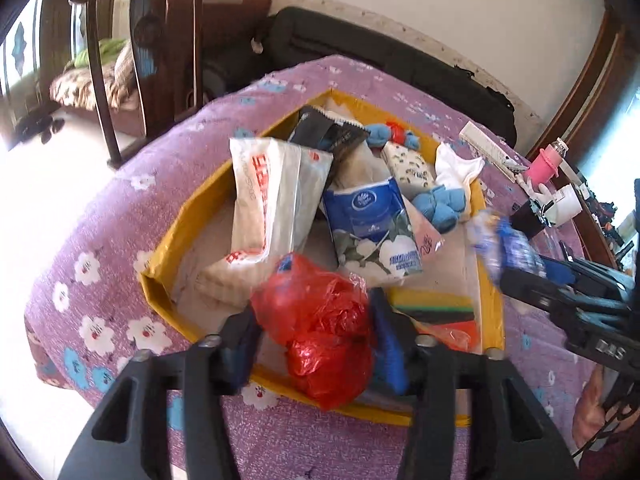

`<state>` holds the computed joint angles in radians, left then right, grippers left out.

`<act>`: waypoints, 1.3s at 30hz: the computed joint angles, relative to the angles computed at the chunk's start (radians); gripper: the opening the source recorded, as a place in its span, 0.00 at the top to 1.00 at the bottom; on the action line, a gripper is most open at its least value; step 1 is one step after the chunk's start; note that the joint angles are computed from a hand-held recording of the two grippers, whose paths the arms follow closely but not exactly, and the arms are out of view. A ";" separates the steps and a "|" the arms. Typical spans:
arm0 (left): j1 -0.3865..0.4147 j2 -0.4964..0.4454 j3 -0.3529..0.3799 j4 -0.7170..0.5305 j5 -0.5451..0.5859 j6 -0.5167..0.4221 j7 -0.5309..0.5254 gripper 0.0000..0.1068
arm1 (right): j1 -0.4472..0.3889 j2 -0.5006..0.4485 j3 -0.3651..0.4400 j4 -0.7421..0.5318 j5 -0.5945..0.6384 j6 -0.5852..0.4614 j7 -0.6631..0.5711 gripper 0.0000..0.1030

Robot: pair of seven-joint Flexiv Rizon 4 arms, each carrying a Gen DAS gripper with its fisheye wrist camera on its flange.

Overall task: Organize soft objects
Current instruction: 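Carry the red bag and bread bag into the tray and open both grippers, then lift both grippers away from the tray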

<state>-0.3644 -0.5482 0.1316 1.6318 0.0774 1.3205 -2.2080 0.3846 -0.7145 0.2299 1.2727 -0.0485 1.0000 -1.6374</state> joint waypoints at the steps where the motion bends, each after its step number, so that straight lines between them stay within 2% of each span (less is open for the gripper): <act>1: -0.003 0.001 0.004 0.006 0.006 0.022 -0.006 0.33 | 0.010 -0.009 -0.006 -0.015 -0.006 -0.009 0.012 0.50; 7: -0.064 0.017 0.089 0.017 0.064 0.064 -0.087 0.26 | 0.049 -0.077 -0.049 -0.105 -0.038 -0.052 0.096 0.49; 10: -0.105 0.027 0.139 0.013 0.115 0.055 -0.135 0.25 | 0.039 -0.086 -0.038 -0.117 -0.028 -0.054 0.113 0.36; 12: -0.129 0.031 0.167 0.005 0.155 0.046 -0.174 0.25 | 0.036 -0.070 -0.039 -0.090 -0.025 -0.011 0.120 0.27; 15: -0.149 0.030 0.188 -0.015 0.208 0.033 -0.222 0.24 | 0.042 -0.033 -0.062 -0.019 -0.051 0.097 0.153 0.26; 16: -0.161 0.029 0.199 -0.025 0.231 0.026 -0.243 0.24 | 0.022 -0.025 -0.031 -0.008 -0.029 0.129 0.131 0.26; 17: -0.173 0.027 0.212 -0.036 0.255 0.017 -0.266 0.24 | -0.016 -0.028 0.032 -0.023 0.009 0.124 0.086 0.26; 20: -0.222 0.032 0.258 -0.069 0.347 -0.028 -0.351 0.24 | -0.099 -0.070 0.184 -0.129 0.147 0.008 -0.016 0.26; 22: -0.237 0.039 0.265 -0.083 0.398 -0.061 -0.386 0.24 | -0.117 -0.115 0.229 -0.221 0.227 -0.093 -0.038 0.26; 25: -0.262 0.052 0.272 -0.108 0.473 -0.131 -0.440 0.19 | -0.060 -0.141 0.137 -0.262 0.218 -0.145 0.045 0.26; 26: -0.266 0.057 0.270 -0.113 0.495 -0.149 -0.455 0.18 | -0.054 -0.140 0.116 -0.256 0.233 -0.133 0.060 0.26; 30: -0.314 0.063 0.282 -0.166 0.610 -0.277 -0.525 0.13 | -0.090 -0.083 0.130 -0.180 0.328 -0.061 0.012 0.26; 39: -0.363 0.075 0.224 -0.256 0.768 -0.512 -0.611 0.07 | -0.109 0.094 0.095 0.107 0.301 0.185 -0.043 0.18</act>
<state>-0.7277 -0.4729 0.3557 1.3755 0.8458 0.8088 -2.8189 0.2759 -0.6205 0.3254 1.3800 0.2523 1.1850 -1.6807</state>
